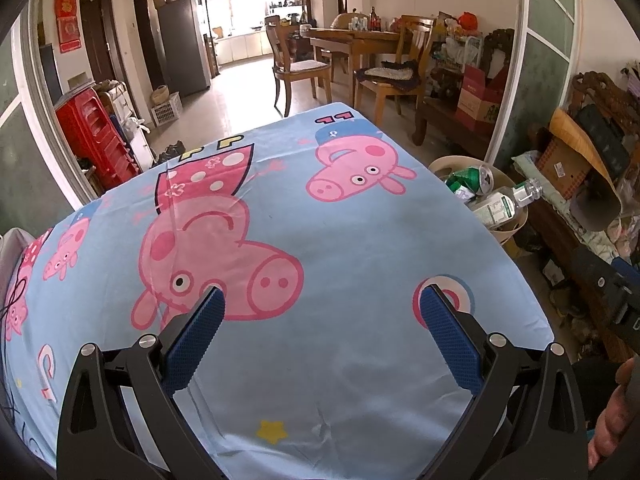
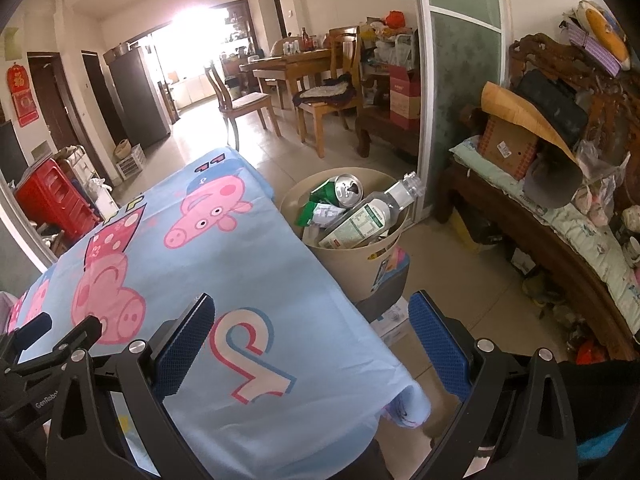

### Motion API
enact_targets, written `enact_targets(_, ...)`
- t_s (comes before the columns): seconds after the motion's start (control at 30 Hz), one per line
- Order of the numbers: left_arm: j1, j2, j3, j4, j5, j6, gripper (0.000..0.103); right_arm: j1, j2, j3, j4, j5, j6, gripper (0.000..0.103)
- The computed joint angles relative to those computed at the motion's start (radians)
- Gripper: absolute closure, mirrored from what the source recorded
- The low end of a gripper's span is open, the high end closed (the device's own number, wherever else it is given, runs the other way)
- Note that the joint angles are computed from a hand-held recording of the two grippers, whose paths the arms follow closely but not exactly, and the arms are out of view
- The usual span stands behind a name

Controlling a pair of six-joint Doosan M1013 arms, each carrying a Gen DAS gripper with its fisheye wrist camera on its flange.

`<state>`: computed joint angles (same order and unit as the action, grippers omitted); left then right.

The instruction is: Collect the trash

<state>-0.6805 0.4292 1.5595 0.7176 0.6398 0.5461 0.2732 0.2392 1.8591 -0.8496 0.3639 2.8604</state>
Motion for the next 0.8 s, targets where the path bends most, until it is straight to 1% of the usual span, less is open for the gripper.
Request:
enact_targets(0.2, 0.000, 0.007, -0.014, -0.032, 0.008, 0.038, 0.006, -0.002, 0.001, 0.002, -0.005, -0.005, 0.008, 0.010)
enact_targets(0.27, 0.004, 0.005, -0.011, -0.057, -0.014, 0.059, 0.006, -0.002, 0.003, 0.001, 0.000, -0.008, 0.001, 0.010)
enact_targets(0.33, 0.012, -0.004, 0.003, -0.105, -0.065, 0.102, 0.007, -0.002, 0.004, 0.001, 0.011, -0.011, -0.011, 0.010)
enact_targets(0.37, 0.012, -0.004, 0.003, -0.108, -0.069, 0.106, 0.007, -0.003, 0.005, 0.002, 0.016, -0.012, -0.015, 0.010)
enact_targets(0.47, 0.004, -0.004, 0.005, -0.054, -0.063, 0.065, 0.007, -0.001, 0.005, 0.003, -0.001, -0.011, 0.003, 0.010)
enact_targets(0.53, -0.001, -0.004, 0.003, -0.014, -0.046, 0.028, 0.006, 0.002, 0.004, 0.005, -0.048, -0.007, 0.049, 0.010)
enact_targets(0.63, -0.003, -0.004, 0.001, 0.006, -0.035, 0.006, 0.006, 0.005, 0.000, 0.011, -0.105, -0.005, 0.114, 0.010)
enact_targets(0.8, -0.002, -0.004, -0.001, 0.000, -0.034, 0.011, 0.006, 0.006, -0.004, 0.012, -0.110, -0.007, 0.114, 0.010)
